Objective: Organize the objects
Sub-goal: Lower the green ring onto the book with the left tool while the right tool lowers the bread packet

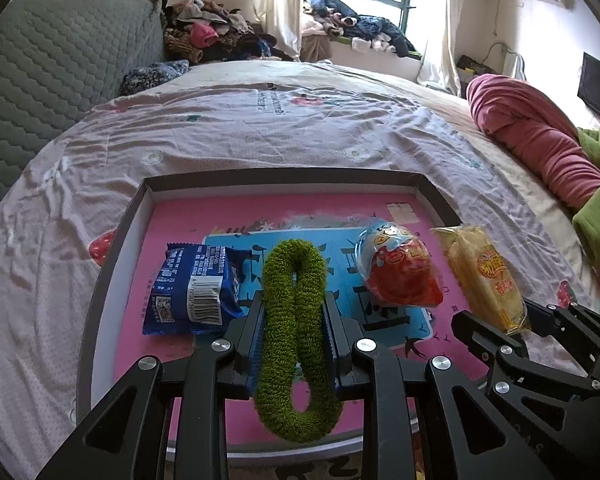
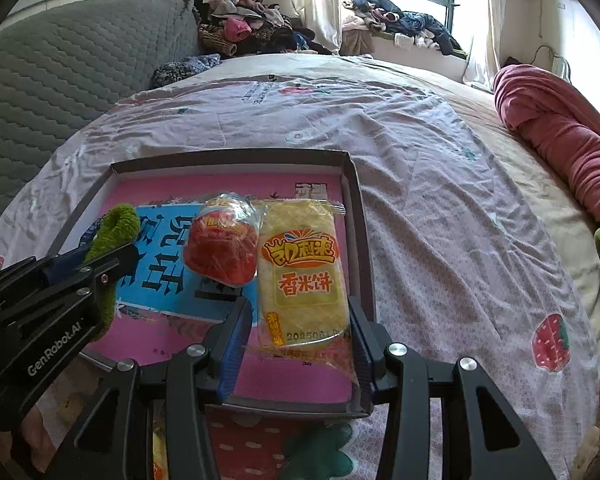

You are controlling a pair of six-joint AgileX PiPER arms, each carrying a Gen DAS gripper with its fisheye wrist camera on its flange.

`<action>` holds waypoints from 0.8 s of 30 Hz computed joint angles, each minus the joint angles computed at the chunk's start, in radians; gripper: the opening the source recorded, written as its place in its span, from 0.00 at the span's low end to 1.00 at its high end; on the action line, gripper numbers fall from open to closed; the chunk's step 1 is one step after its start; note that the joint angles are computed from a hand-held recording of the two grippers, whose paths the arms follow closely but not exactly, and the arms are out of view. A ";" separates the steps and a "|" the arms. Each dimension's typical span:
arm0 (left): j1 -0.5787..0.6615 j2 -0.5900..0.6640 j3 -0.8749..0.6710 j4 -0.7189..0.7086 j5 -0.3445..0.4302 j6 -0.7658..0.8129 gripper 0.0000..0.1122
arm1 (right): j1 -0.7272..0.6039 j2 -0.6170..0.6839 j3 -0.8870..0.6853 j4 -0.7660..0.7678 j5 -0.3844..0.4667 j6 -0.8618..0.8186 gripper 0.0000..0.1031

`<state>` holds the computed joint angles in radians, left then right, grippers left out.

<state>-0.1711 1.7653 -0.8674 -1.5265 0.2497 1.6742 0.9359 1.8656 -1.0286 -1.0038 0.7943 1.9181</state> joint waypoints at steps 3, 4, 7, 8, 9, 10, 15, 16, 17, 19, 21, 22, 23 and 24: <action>-0.002 0.015 -0.005 -0.034 0.004 0.042 0.23 | 0.000 0.009 -0.011 0.006 0.004 -0.016 0.45; -0.005 0.023 -0.011 -0.034 0.002 0.042 0.23 | -0.001 0.011 -0.013 0.008 0.006 -0.016 0.45; -0.014 0.039 -0.021 -0.039 -0.007 0.052 0.23 | -0.005 0.014 -0.013 0.010 0.005 -0.018 0.46; -0.015 0.042 -0.023 -0.040 -0.007 0.051 0.23 | -0.007 0.017 -0.016 0.014 0.005 -0.022 0.46; -0.018 0.048 -0.028 -0.016 -0.010 0.027 0.23 | -0.011 0.024 -0.022 0.021 0.006 -0.031 0.46; -0.020 0.052 -0.031 -0.009 -0.012 0.023 0.23 | -0.013 0.029 -0.027 0.027 0.004 -0.039 0.46; -0.027 0.068 -0.033 -0.020 -0.023 0.042 0.23 | -0.016 0.054 -0.049 0.041 -0.005 -0.065 0.46; -0.030 0.071 -0.034 -0.018 -0.027 0.041 0.23 | -0.018 0.057 -0.052 0.046 -0.008 -0.072 0.46; -0.030 0.075 -0.035 -0.020 -0.026 0.040 0.23 | -0.019 0.060 -0.054 0.052 -0.010 -0.077 0.46; -0.033 0.078 -0.035 -0.013 -0.032 0.035 0.23 | -0.019 0.062 -0.056 0.053 -0.017 -0.080 0.46; -0.033 0.084 -0.038 -0.001 -0.031 0.024 0.23 | -0.021 0.063 -0.057 0.058 -0.022 -0.085 0.46; -0.034 0.087 -0.040 0.011 -0.032 0.012 0.23 | -0.022 0.064 -0.057 0.059 -0.024 -0.084 0.46; -0.033 0.087 -0.039 0.008 -0.032 0.018 0.23 | -0.024 0.065 -0.056 0.063 -0.031 -0.088 0.46; -0.032 0.088 -0.039 0.008 -0.035 0.019 0.23 | -0.028 0.065 -0.055 0.066 -0.038 -0.091 0.46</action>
<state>-0.2033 1.8537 -0.9062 -1.5184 0.2146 1.6928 0.9081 1.9307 -1.0841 -0.9374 0.7563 1.8272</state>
